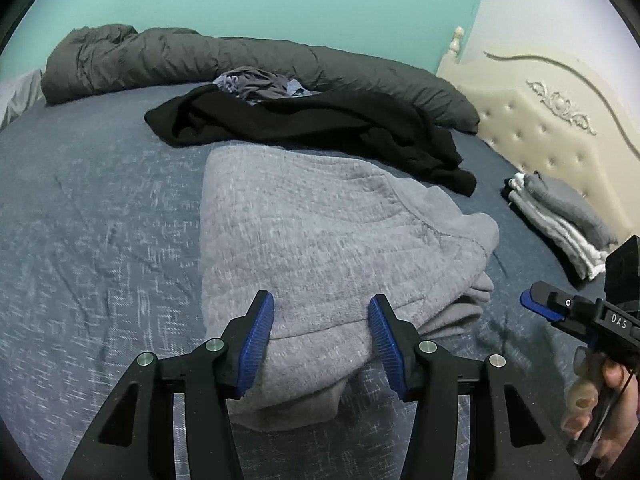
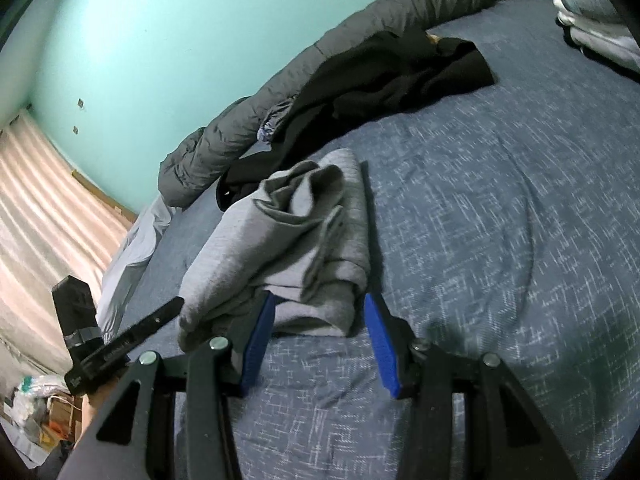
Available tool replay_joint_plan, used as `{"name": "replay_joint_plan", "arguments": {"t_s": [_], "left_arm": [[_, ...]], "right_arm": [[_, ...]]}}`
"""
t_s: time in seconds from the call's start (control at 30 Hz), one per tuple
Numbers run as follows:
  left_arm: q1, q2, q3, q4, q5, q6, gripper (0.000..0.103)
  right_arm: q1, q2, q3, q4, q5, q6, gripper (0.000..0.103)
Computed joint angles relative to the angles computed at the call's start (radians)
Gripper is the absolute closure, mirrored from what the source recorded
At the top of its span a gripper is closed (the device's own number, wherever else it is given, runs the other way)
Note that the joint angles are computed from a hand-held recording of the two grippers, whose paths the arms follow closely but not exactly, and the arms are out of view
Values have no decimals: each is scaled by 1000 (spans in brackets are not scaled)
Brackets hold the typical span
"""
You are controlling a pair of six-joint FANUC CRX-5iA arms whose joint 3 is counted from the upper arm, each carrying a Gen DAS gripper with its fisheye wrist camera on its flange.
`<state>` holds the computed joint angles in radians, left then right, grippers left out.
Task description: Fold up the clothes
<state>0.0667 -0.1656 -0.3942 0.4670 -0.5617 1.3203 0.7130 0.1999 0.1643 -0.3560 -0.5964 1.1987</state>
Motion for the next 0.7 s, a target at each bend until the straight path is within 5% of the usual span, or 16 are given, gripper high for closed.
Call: {"name": "replay_joint_plan", "arguments": {"t_s": [0.23,0.3,0.43,0.7], "left_arm": [[11,-6,-44,122,14,-102,49],[13,-7,-55,144,12,-128,49],[18,-9,-59,167,-6,-168,49],[22,6,-68,235,-43,-233,49]], "right_arm": [[55,5,26,99,12,-17,57],[72,24,62,126,-18,-12,69],[90,79,152,161,-59,6,74],[119,299,421,328,-265,-7,86]]}}
